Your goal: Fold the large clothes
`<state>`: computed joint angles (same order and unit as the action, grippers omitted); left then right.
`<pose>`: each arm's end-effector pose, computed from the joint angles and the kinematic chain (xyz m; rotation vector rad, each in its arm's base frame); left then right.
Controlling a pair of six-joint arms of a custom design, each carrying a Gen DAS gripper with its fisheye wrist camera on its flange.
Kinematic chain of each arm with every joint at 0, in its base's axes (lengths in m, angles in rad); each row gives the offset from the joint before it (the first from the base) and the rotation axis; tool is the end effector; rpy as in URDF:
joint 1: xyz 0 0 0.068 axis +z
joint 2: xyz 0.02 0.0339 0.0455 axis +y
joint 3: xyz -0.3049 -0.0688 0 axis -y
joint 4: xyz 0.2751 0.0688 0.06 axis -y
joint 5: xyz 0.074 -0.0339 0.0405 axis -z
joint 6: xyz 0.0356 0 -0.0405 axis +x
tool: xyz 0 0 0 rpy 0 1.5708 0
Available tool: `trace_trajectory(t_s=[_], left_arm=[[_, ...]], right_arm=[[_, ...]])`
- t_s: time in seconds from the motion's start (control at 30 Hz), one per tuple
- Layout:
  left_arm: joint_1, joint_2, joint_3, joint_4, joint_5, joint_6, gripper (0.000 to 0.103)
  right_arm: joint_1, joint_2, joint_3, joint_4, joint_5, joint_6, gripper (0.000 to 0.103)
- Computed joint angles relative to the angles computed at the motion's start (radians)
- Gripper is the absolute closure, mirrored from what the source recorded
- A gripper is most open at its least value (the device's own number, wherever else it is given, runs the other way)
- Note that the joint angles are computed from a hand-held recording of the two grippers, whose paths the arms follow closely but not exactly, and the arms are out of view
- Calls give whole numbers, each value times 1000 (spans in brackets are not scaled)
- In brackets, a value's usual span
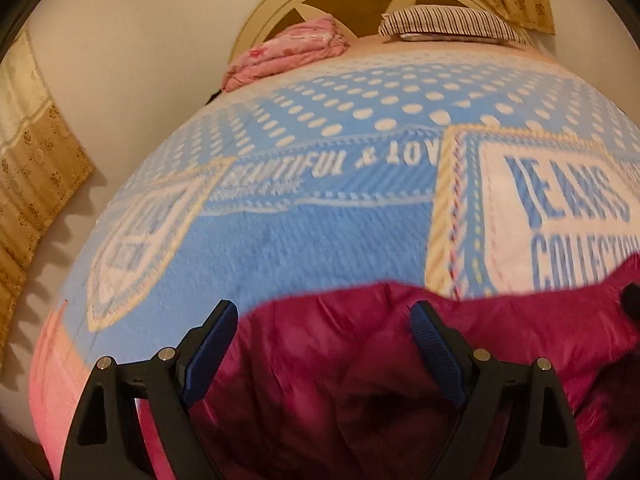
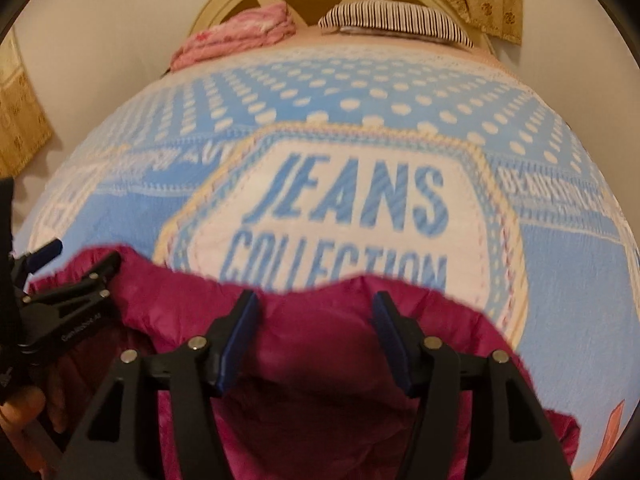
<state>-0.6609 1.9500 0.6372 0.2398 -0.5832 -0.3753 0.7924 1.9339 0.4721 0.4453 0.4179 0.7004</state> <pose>0.2572 -0.1752 0.0549 0.1612 2.4143 0.3255 0.2026 0.1849 0.0410 0.0351 2.4628 0.0922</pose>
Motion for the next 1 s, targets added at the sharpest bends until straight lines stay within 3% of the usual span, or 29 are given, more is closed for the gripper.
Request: trace_trajectory(t_s=[0.27,0.47,1.0], left_arm=[[-43,65,-42,93,-23,-30,14],[-10,87,-59,162,21,-29,8],[-50,119,-41,158,-66,-35,6]], right_arm=[[50,54,-38,27,46,24,41],[51,127,-42,103,60,31,39],[85,191,-10,107,145,50,34]])
